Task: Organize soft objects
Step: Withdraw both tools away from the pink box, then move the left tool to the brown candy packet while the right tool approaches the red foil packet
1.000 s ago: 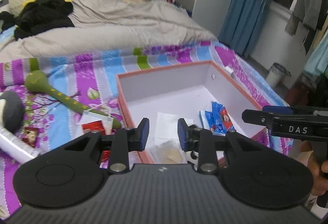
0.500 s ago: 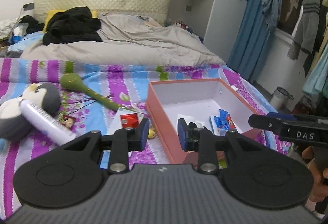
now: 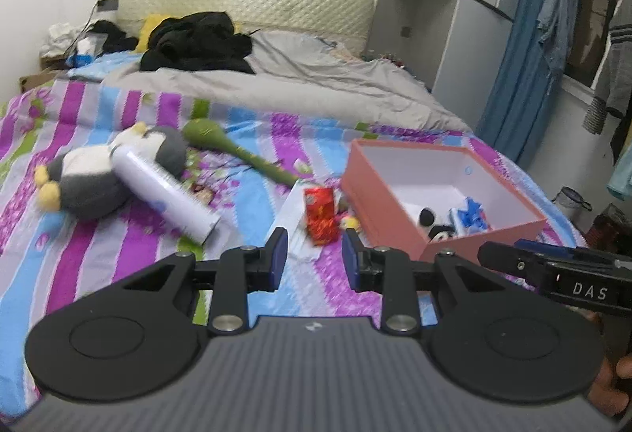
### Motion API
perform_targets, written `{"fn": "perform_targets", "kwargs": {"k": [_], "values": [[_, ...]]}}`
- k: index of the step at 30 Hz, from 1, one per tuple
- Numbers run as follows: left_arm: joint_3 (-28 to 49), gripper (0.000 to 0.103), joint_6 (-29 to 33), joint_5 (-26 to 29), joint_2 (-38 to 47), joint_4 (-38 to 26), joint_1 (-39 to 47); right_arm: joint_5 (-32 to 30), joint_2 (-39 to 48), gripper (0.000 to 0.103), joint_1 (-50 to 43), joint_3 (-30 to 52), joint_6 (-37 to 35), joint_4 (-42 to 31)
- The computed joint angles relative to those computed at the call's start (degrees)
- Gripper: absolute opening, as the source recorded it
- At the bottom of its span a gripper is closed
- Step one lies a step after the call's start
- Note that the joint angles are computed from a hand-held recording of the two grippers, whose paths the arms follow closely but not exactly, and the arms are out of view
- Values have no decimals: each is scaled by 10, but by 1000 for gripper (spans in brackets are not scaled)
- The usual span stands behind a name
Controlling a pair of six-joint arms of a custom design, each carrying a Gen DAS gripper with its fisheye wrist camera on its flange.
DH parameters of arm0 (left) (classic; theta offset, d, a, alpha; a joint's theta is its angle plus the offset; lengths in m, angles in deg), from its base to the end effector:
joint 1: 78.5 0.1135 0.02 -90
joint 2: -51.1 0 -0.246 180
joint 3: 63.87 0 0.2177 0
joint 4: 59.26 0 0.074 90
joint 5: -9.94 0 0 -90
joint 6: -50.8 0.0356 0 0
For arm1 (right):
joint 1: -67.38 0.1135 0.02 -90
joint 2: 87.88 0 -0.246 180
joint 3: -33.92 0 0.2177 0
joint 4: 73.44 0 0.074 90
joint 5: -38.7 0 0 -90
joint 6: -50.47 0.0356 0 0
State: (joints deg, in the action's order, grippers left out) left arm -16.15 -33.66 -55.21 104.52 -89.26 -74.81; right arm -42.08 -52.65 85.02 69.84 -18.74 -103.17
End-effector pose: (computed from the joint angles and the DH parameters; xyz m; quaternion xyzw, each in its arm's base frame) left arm 0.1769 -0.0036 0.2274 0.1122 0.8673 -0.1550 0.4596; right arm 0.1277 0.0346 0.2051 0.0644 0.8576 0.1010 0.5002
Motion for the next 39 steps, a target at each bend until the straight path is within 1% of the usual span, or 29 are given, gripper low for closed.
{"fn": "perform_targets", "kwargs": {"k": [2, 5, 8, 11, 13, 16, 19, 21, 23, 25, 27, 32, 34, 37, 39], "values": [[-27, 35, 16, 25, -7, 6, 33, 42, 9, 67, 56, -23, 30, 25], [-61, 35, 39, 55, 2, 26, 73, 85, 23, 67, 117, -54, 59, 60], [-94, 35, 47, 61, 21, 67, 88, 127, 61, 67, 169, -89, 91, 121], [-127, 35, 52, 58, 55, 122, 95, 143, 117, 67, 192, -126, 117, 205], [-143, 35, 52, 56, 96, 172, 96, 154, 169, 67, 205, -151, 131, 274], [-149, 35, 49, 43, 176, 249, 88, 158, 282, 67, 207, -177, 134, 404], [-129, 35, 51, 8, 269, 321, 65, 143, 392, 67, 186, -190, 120, 524], [-91, 35, 52, -11, 325, 342, 50, 121, 454, 67, 162, -188, 114, 588], [-43, 35, 50, -30, 379, 348, 36, 100, 510, 67, 135, -176, 100, 638], [11, 35, 54, -44, 418, 338, 23, 82, 558, 67, 110, -155, 83, 672], [77, 35, 56, -62, 464, 315, 10, 67, 599, 67, 91, -128, 67, 692], [267, 35, 73, -91, 585, 226, -8, 37, 699, 67, 50, -27, 28, 704], [361, 35, 79, -104, 643, 172, -12, 24, 732, 67, 38, 12, 18, 701], [496, 35, 96, -126, 725, 97, -21, 12, 782, 65, 20, 78, -3, 682], [599, 35, 104, -133, 785, 35, -24, 6, 813, 63, 9, 115, -15, 677]]}}
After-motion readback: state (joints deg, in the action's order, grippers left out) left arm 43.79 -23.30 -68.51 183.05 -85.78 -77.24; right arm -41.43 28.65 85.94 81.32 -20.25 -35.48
